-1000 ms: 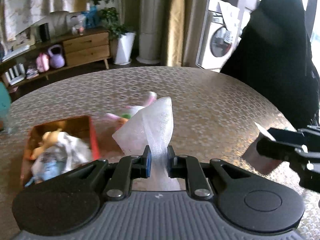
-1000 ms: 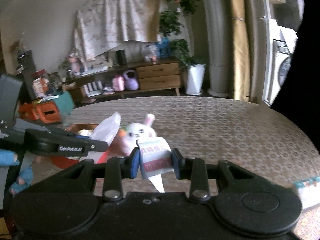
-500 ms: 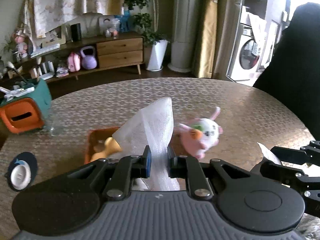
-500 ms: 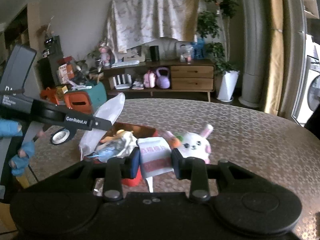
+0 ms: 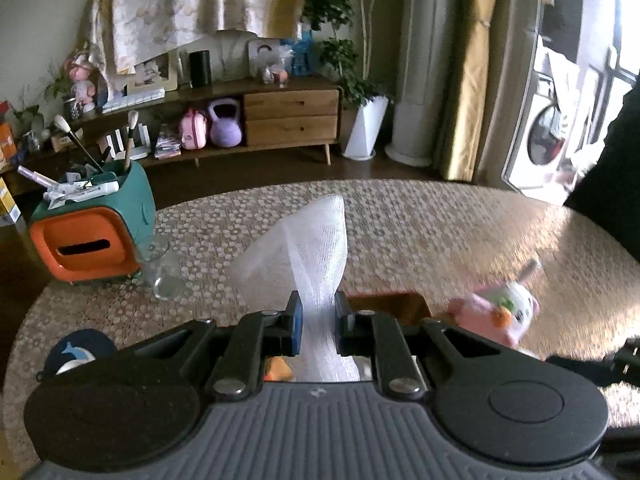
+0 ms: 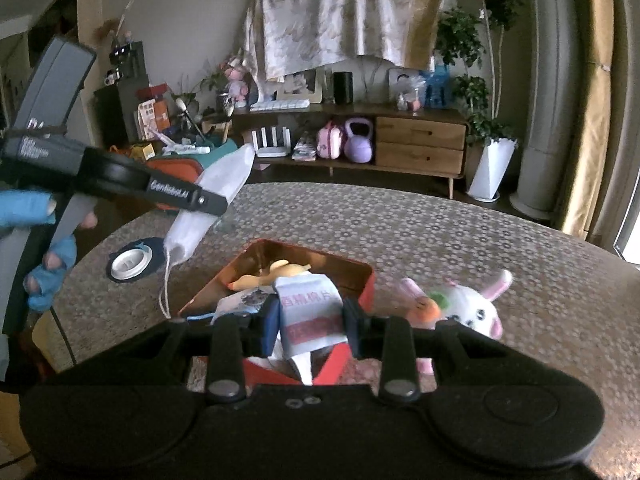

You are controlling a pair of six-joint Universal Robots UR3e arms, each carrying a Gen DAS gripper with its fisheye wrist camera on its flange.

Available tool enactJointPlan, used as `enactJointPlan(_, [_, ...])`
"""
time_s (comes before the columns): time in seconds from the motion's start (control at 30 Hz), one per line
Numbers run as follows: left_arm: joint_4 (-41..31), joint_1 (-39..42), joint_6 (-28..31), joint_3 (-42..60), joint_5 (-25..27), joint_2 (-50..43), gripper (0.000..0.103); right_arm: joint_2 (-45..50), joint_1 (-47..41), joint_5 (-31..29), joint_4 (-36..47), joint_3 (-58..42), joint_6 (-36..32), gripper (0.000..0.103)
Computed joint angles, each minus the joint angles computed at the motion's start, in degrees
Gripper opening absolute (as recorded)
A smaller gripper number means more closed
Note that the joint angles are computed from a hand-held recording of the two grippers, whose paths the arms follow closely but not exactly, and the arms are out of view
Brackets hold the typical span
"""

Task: Organize soft objects
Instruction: 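Lift and carry the tissue with the left tool while the right tool carries the packet to the box, then lower the tissue into the box with the left tool while the right tool releases the packet inside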

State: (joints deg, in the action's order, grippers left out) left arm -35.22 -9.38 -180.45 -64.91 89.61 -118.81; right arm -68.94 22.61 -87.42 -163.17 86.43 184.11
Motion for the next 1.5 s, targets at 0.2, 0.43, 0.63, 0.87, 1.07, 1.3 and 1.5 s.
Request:
enactJointPlan(0.2, [-1.0,1.0,-1.5,10.3,-1.1,-6.4,0.015,9.0,0.7,-0.3,3.7,-10.8,-0.5,0.032])
enactJointPlan(0.43, [-1.5,1.4,-0.2,12.1,-3.5,-9.7,0.015,16.8,0.9,-0.7,7.3,-20.4,-1.0,0.032])
enactJointPlan(0.63, [-2.8,2.3,0.3,8.9,-4.6,-11.8,0.015,22.7,1.4,-1.3,10.9,-27.4,-1.6,0.032])
enactJointPlan(0.87, [-4.0,2.1,3.1,6.6,-5.9,-13.0,0.015,26.1,1.7,-1.3,13.3,-31.8,-2.6,0.031])
enactJointPlan(1.07, [-4.2,1.4,4.2,4.9,-6.5,-13.2,0.015,27.1,1.6,-1.1,15.3,-33.0,-3.2,0.027])
enactJointPlan(1.3, [-5.5,1.4,5.0,5.4,-6.2,-14.4,0.015,27.5,1.7,-0.7,15.4,-32.7,-3.1,0.027])
enactJointPlan(1.5, [-4.7,1.5,5.4,4.6,-6.1,-14.1,0.015,26.9,1.2,0.5,14.6,-31.3,-2.8,0.031])
